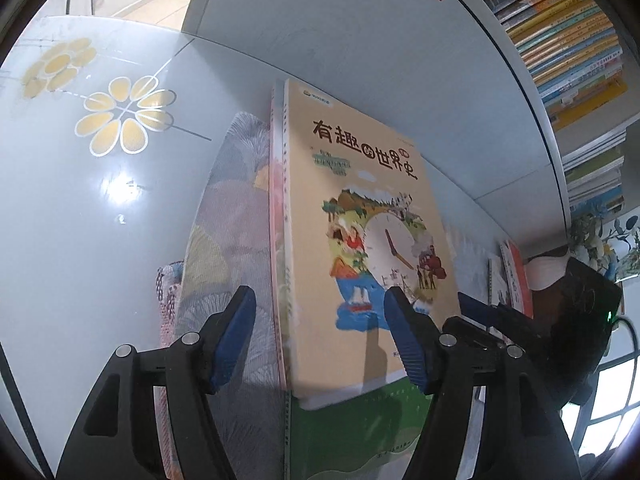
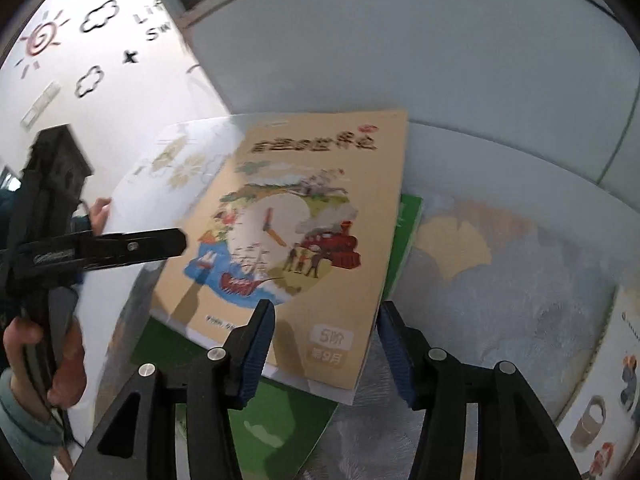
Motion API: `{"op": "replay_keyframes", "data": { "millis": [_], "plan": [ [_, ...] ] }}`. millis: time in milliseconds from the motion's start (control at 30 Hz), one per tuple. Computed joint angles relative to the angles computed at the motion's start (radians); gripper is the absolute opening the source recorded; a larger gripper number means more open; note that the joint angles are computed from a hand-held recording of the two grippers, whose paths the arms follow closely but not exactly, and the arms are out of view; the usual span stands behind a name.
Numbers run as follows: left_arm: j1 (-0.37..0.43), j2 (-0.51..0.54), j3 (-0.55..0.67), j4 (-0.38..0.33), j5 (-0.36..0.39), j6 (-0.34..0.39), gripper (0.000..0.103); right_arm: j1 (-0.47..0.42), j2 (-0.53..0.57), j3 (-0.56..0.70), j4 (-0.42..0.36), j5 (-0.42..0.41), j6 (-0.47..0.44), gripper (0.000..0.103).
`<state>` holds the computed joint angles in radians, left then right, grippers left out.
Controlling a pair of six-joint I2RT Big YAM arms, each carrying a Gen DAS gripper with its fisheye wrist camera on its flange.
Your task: Organize books
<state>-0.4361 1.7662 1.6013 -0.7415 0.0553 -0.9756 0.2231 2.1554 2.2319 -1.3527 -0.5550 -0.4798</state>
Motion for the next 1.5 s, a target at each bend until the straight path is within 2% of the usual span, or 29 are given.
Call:
{"op": "replay_keyframes", "data": {
  "millis": [33,100,167,267,367,400,467,500,567,667,733,800,900,967,1033,1100,1200,1333,1500],
  "plan": [
    [-0.003,0.009,0.009,-0.001,-0.003,-0.002,0.065,-0.003,0.025,0.042,-0.038,-0.016,0.009,0.052],
    [-0.004,0.013,0.014,0.003,0.001,0.0,0.065,0.004,0.038,0.068,-0.041,-0.001,0.024,0.052],
    [-0.01,0.034,0.05,-0.03,-0.01,0.009,0.065,0.023,0.05,0.089,-0.052,0.012,-0.01,0.052],
    [-0.016,0.047,0.068,-0.045,-0.012,0.019,0.067,0.028,0.012,0.011,0.024,0.036,-0.009,0.052],
    [-0.017,0.05,0.068,-0.03,-0.007,-0.005,0.067,0.001,0.035,0.041,0.02,0.019,0.054,0.052],
    [-0.018,0.052,0.07,-0.029,-0.004,-0.018,0.067,-0.007,0.054,0.071,0.0,0.004,0.069,0.052],
    [-0.025,0.057,0.08,-0.028,0.004,-0.033,0.067,-0.017,0.128,0.189,-0.106,-0.041,0.077,0.052],
    [-0.027,0.06,0.083,-0.025,0.012,-0.036,0.067,-0.014,0.149,0.222,-0.131,-0.046,0.084,0.053],
    [-0.033,0.069,0.09,-0.027,0.019,-0.036,0.068,-0.015,0.154,0.224,-0.121,-0.04,0.086,0.053],
    [-0.041,0.09,0.134,-0.08,-0.001,0.005,0.069,-0.007,0.123,0.172,-0.073,-0.019,0.106,0.052],
    [-0.041,0.088,0.129,-0.07,-0.002,-0.002,0.069,0.002,0.087,0.12,-0.024,-0.007,0.104,0.051],
    [-0.038,0.081,0.106,-0.036,0.012,-0.023,0.068,0.011,0.077,0.109,-0.007,-0.002,0.103,0.051],
    [-0.033,0.077,0.098,-0.027,0.009,-0.019,0.069,0.016,0.129,0.198,-0.069,-0.004,0.098,0.052],
    [-0.033,0.076,0.098,-0.033,-0.008,-0.025,0.069,0.023,0.138,0.21,-0.062,0.011,0.102,0.052],
    [-0.044,0.087,0.12,-0.057,-0.048,-0.018,0.069,0.027,0.146,0.231,-0.086,0.023,0.107,0.052],
    [-0.054,0.098,0.147,-0.102,-0.077,0.004,0.07,0.02,0.151,0.243,-0.127,-0.008,0.121,0.052],
    [-0.06,0.085,0.133,-0.101,-0.062,0.009,0.071,0.008,0.109,0.166,-0.122,-0.054,0.142,0.053],
    [-0.077,0.049,0.083,-0.09,-0.063,-0.043,0.072,0.001,0.015,0.011,-0.098,-0.058,0.135,0.052],
    [-0.12,0.021,0.052,-0.106,-0.07,-0.07,0.072,-0.015,-0.088,-0.157,-0.06,-0.068,0.164,0.052]
  ]
}}
